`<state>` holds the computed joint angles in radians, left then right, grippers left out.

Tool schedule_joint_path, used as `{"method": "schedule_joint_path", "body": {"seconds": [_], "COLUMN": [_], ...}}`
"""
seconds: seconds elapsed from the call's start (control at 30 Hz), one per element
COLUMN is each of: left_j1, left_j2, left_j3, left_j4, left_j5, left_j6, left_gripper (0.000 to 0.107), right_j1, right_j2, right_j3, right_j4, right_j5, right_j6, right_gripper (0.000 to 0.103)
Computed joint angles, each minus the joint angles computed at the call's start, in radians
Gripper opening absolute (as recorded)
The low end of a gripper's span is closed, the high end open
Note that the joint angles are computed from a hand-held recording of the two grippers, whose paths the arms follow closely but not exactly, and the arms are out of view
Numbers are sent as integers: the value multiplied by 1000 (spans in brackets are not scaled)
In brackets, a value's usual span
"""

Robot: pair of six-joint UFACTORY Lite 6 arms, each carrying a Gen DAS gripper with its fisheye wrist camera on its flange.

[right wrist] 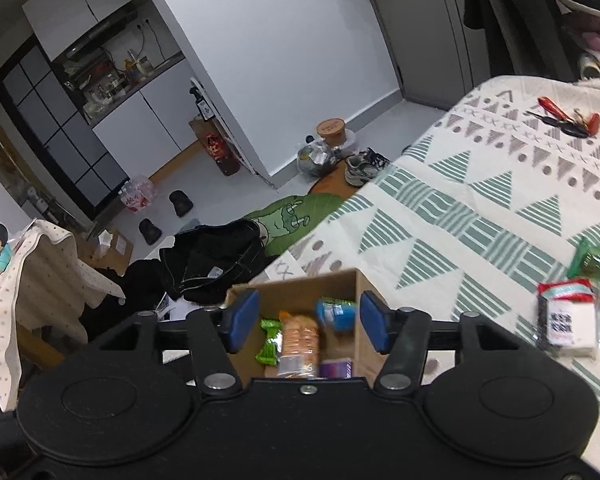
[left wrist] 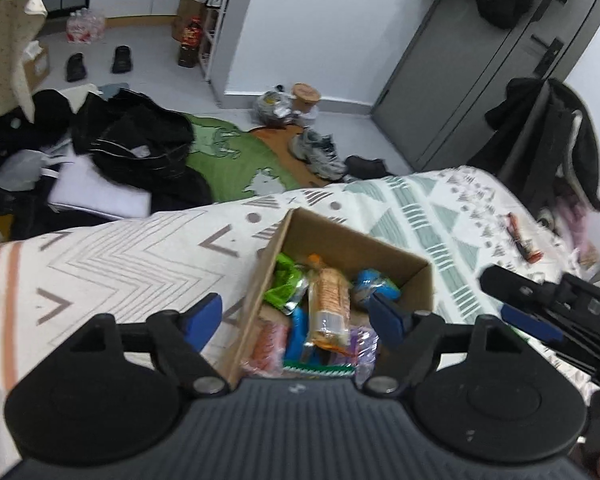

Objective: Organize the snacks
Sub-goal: 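Open left tool to drop wafer pack while right tool releases its packet into box, then move both tools back toward the remaining snacks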

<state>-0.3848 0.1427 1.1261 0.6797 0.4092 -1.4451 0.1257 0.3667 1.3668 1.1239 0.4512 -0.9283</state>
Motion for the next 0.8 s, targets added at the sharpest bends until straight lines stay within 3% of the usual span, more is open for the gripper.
{"method": "schedule_joint_path", "body": {"seconds": [0.17,0.4,0.53,0.8], "left_j1": [-47,-166,-232,-349], "left_j2": [-8,-2,27,86], "left_j3": [22,69,120,224], "left_j4": [-13,78,112,160], "left_j5": [52,126,165,242], "left_j6": [8,-94,-148,-221], "left_gripper": [82,97,100,103], "right_j1": [-81,-224,-309,-472], "right_j2": [-84,-187,-222,-239], "right_j3": [-96,-184,-202,-209], "right_j4": [-5,-7,-15,-11], "right_j5": [26,92,142,238], "right_j6": [-47,-132,-169,-250], "right_gripper": [65,78,81,96]}}
